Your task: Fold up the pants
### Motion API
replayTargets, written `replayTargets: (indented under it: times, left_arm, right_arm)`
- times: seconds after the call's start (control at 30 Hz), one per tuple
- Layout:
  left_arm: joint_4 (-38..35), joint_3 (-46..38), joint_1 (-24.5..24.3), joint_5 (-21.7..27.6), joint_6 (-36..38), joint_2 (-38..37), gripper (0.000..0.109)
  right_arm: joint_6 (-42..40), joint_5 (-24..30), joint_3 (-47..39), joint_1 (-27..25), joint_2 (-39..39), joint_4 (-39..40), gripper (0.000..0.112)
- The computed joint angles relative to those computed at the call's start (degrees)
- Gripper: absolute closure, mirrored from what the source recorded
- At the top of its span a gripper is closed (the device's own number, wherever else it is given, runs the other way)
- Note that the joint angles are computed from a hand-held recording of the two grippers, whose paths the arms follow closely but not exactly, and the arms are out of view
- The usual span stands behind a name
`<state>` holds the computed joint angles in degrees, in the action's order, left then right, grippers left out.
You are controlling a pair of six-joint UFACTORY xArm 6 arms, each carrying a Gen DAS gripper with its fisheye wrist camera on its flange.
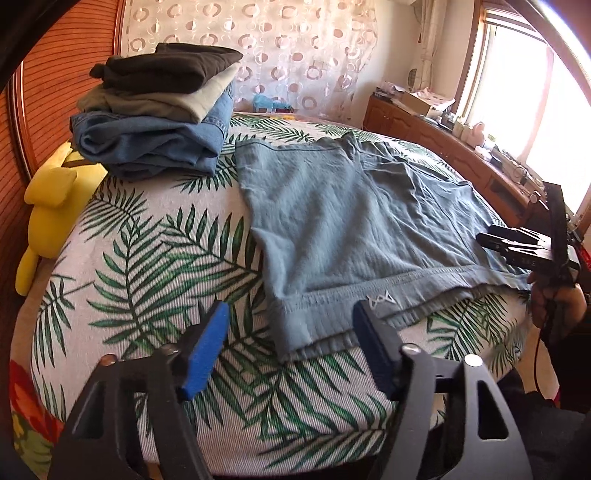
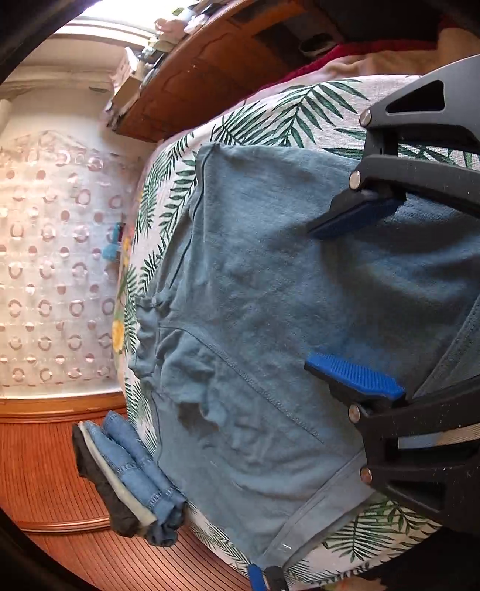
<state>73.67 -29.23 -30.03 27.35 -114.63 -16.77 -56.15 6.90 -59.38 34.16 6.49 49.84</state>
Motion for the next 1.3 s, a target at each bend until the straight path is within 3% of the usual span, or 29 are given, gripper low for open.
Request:
replayTargets:
  times: [0.23, 0.63, 1.0, 1.3]
  left_arm:
    - [2.25, 1.19, 0.10, -0.80, -2.91, -1.19, 0.064]
    - [3.70, 0.42, 0.71, -0.67, -4.39, 0.56, 0.067]
    - [6.19, -0.01, 0.75, -1.47, -5.41, 0.51, 0.097]
    - [7.94, -3.70, 0.37, -1.57, -2.85, 0.42, 0.099]
  right_arm:
    - [0.30, -0.56, -1.72, 0.26, 1.72, -0.64, 0.038]
    - [-0.46, -1.18, -1.97, 0.49, 2.14, 0.35, 0.038]
    - [-0.49, -1.37, -2.09, 0.53, 2.30, 0.35, 0.039]
    - [-0.24, -1.31, -2.30, 0.58, 2.50, 0.43, 0.038]
